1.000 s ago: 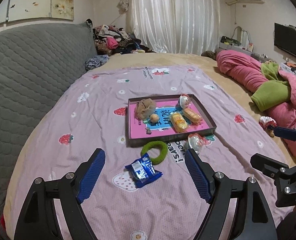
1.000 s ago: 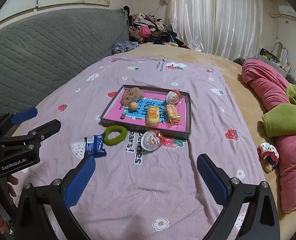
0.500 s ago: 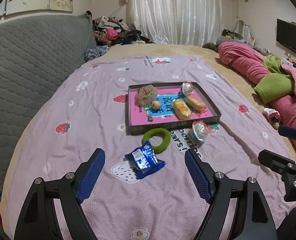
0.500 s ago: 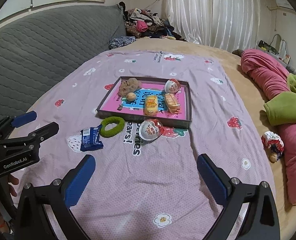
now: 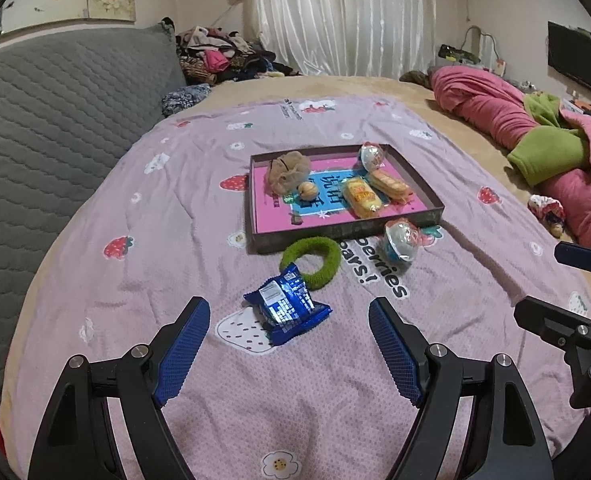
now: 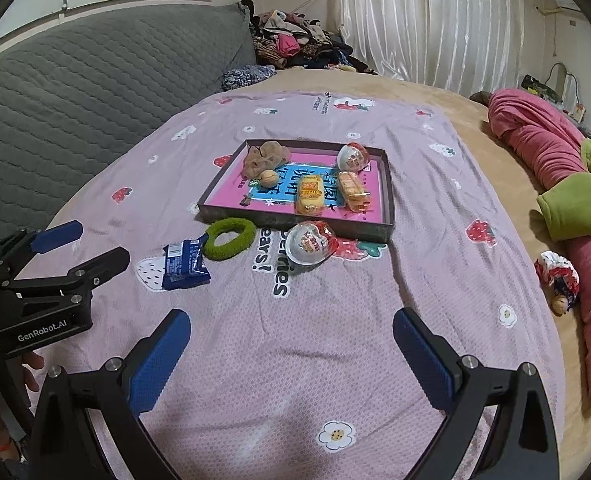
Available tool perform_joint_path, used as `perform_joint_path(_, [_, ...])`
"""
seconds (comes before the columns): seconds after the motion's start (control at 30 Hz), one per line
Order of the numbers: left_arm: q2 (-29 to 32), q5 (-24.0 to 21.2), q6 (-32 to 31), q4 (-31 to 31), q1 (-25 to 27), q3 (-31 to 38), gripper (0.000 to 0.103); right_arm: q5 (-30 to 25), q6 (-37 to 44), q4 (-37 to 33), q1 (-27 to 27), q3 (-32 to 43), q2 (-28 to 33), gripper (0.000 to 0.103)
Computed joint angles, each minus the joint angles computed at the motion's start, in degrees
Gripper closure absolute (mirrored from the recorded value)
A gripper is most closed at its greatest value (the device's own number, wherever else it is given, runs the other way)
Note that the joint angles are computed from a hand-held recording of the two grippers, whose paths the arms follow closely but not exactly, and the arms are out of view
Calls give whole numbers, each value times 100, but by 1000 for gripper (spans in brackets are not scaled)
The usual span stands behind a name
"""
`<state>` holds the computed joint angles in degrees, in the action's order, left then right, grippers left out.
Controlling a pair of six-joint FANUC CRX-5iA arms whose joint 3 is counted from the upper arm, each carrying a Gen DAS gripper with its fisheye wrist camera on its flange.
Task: Organize objects
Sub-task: 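Move left gripper over the green ring while right gripper approaches the Kinder egg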
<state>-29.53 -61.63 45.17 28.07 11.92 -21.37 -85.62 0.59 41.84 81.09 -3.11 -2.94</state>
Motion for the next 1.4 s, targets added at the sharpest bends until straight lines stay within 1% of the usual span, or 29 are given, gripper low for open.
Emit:
perform_joint_path(0.17, [164,83,84,-65,-118,6,20,98,23,-76,-133,-63,-8,1])
perform_joint_path(0.33, [455,238,218,-202,-284,123,20,290,106,-189,-368,-89,24,1])
perform_joint_path(0.57, [1004,402,402,-379,-521,366,20,652,418,-353,-781,-29,184,1])
perform_joint_path(0.77, [1510,568,695,-670,-789,637,20,929,493,-450,-1069,-71,266,1])
perform_joint_path(0.87, [1739,595,755,-717,-880,760,20,936,523,-442,-1184,-64,370,1])
perform_joint_path(1.17, [2512,597,970,-781,-1074,1210,20,1525,543,-713,-1675,-174,480,1])
perform_joint_path(1.4, [3003,538,1099,-993,-1204,1581,20,1710,700,-915,-1956,-125,625,1])
